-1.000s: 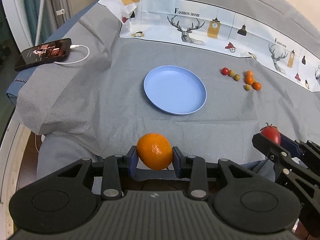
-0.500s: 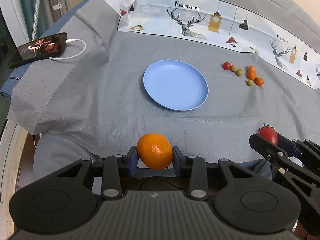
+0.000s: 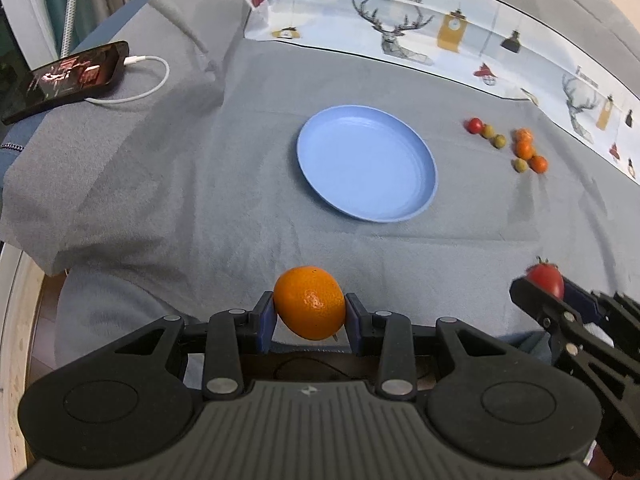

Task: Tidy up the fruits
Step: 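Carry the tangerine and tomato over the blue plate with both tools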

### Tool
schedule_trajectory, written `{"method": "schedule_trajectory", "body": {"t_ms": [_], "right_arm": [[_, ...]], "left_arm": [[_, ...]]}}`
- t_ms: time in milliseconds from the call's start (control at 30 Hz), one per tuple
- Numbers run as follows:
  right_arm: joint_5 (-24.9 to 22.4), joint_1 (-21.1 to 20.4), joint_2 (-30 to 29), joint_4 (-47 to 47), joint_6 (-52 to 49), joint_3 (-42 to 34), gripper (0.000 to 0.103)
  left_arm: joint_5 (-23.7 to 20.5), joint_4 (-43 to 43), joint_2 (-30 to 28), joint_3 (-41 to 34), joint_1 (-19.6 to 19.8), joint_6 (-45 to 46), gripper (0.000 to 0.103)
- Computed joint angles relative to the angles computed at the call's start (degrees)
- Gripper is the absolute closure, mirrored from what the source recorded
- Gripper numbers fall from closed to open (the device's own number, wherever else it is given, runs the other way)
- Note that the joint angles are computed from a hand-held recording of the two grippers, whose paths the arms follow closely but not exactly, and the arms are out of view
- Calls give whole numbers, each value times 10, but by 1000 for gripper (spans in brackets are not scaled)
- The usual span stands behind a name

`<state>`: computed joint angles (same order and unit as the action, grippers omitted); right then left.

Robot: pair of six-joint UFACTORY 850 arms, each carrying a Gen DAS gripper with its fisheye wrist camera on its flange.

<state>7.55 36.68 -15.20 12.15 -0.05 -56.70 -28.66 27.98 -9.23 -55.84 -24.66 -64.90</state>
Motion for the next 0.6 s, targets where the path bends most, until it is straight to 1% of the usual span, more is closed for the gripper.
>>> {"method": "schedule_trajectory", "body": {"t_ms": [167,267,367,400,500,567,600], "right_arm": [[-11,-9,-31,-60,59,-32,74],[-15,-17,-58,-60,57,-59,74],[-26,-28,-92,-99,97,-95,74],[-29,-31,-102,-128,124,-106,74],[-36,-39,-135,-165,155,-140,74],[-41,-43,-157,-157,141,-164,74],[-42,-45,-167,-169,151,-176,74]], "left_arm": [[-10,-11,-34,-37,23,24,63],[-12,-32,-64,-68,38,59,63],[-10,-39,-100,-106,49,80,63],[-10,-35,-113,-118,51,81,63],[-9,-17,-159,-160,56,81,63],[-7,-34,-186,-187,62,104,63],[-5,-42,-201,-200,65,116,63]]}}
